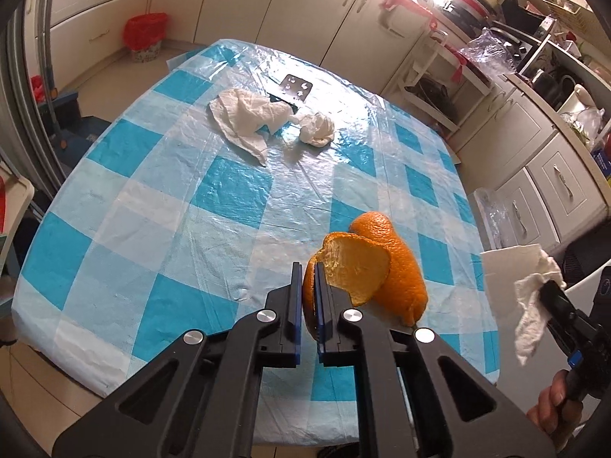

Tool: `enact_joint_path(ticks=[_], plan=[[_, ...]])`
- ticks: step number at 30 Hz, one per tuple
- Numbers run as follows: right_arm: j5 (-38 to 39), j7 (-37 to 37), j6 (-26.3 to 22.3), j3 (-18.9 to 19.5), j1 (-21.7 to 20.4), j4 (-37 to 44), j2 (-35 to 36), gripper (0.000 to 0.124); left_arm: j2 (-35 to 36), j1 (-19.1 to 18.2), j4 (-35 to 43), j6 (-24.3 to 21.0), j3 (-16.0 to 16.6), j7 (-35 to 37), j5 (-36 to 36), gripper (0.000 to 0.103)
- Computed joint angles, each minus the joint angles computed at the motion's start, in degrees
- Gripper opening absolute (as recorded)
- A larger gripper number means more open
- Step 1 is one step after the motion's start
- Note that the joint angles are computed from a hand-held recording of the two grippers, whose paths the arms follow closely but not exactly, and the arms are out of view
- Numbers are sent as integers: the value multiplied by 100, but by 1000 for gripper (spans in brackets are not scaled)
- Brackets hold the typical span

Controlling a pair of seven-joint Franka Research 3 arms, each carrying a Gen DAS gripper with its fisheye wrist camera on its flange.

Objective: Collect trash
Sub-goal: 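Grasp the white tissue with the right tool while the left tool regrips the peel, then carry the peel and tissue over the yellow bucket and open both tools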

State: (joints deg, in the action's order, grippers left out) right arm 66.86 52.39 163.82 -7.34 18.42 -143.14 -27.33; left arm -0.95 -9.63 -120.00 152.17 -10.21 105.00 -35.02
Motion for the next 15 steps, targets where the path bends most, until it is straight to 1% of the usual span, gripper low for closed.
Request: enact_joint_path(ticks=[3, 6, 10, 11, 15], plan=[[-647, 652, 367, 460, -228, -105, 97, 11, -192, -42, -121, -50, 10, 220, -167, 5], [-1458, 1278, 646, 788, -490, -240, 21, 11, -366, -160, -219, -60, 17, 294, -181, 5], [-2090, 1859, 762, 768, -893, -562, -432, 11, -509, -424, -218, -86, -13, 477, -300, 5], [-2217, 2007, 702, 725, -1027, -657, -570, 11, -537, -513, -205, -100, -30, 566, -363, 5], [-2702, 2742, 319, 532, -1794, -1133, -1229, 13, -553, -880, -110, -128, -170, 821, -434, 5]])
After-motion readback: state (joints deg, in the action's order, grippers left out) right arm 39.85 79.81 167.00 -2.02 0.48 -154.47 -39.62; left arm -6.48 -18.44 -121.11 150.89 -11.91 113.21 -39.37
